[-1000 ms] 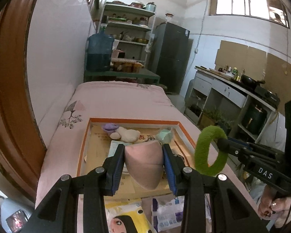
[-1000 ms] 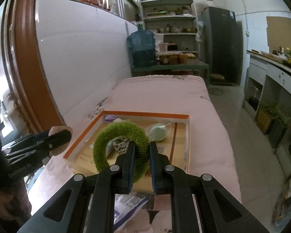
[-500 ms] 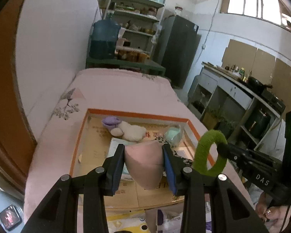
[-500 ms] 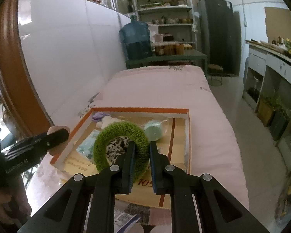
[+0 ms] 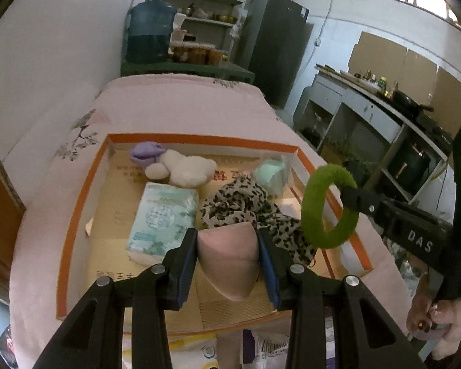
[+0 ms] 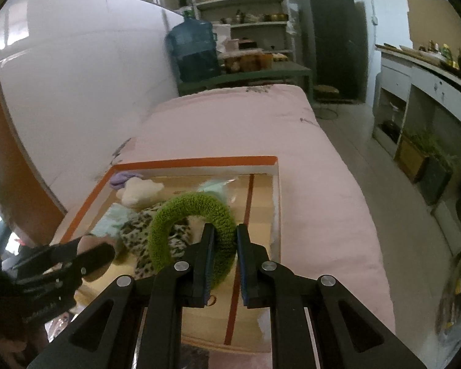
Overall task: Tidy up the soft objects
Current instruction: 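Carry the green ring and pink sponge over the box lid with both tools, then open both tools to drop the ring and sponge into the box lid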
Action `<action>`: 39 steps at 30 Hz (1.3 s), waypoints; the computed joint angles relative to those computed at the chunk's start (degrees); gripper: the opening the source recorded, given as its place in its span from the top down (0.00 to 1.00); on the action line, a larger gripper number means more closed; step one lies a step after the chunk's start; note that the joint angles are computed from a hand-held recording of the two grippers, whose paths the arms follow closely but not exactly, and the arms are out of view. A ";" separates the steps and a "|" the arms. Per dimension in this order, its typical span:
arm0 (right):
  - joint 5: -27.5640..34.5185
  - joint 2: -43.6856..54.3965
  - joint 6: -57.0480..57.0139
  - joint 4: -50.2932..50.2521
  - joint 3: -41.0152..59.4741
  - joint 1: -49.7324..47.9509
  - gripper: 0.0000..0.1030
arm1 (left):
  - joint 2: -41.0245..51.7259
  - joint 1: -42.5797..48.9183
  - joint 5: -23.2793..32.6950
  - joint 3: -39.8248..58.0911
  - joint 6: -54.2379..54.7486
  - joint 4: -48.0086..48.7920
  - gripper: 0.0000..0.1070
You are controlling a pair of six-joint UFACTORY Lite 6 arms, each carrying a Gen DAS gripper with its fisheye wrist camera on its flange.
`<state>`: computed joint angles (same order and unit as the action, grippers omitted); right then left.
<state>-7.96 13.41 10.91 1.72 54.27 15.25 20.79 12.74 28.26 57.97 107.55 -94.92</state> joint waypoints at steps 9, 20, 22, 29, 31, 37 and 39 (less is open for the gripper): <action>1.36 6.41 10.74 -11.17 4.51 -1.07 0.86 | 3.82 -1.92 -2.26 3.05 -5.98 5.42 0.63; 1.35 9.49 23.66 -24.06 5.78 -1.18 0.85 | 7.77 -3.04 -2.15 7.70 -17.55 17.16 0.63; 1.45 9.80 25.88 -26.26 5.98 -1.20 0.85 | 8.47 -3.20 -1.99 8.60 -19.84 19.41 0.63; 1.20 10.35 33.71 -33.72 6.06 -1.70 0.81 | 10.10 -3.12 -0.76 10.63 -23.69 22.74 0.49; 1.01 10.20 34.59 -34.54 5.86 -1.79 0.77 | 10.07 -2.91 -0.37 10.60 -23.54 22.62 0.46; 1.03 9.58 31.91 -31.75 5.52 -1.75 0.64 | 9.76 -2.86 -0.35 10.43 -23.13 22.18 0.45; 0.93 9.03 31.72 -31.44 5.16 -1.79 0.64 | 8.90 -2.88 -0.66 9.48 -21.57 20.71 0.44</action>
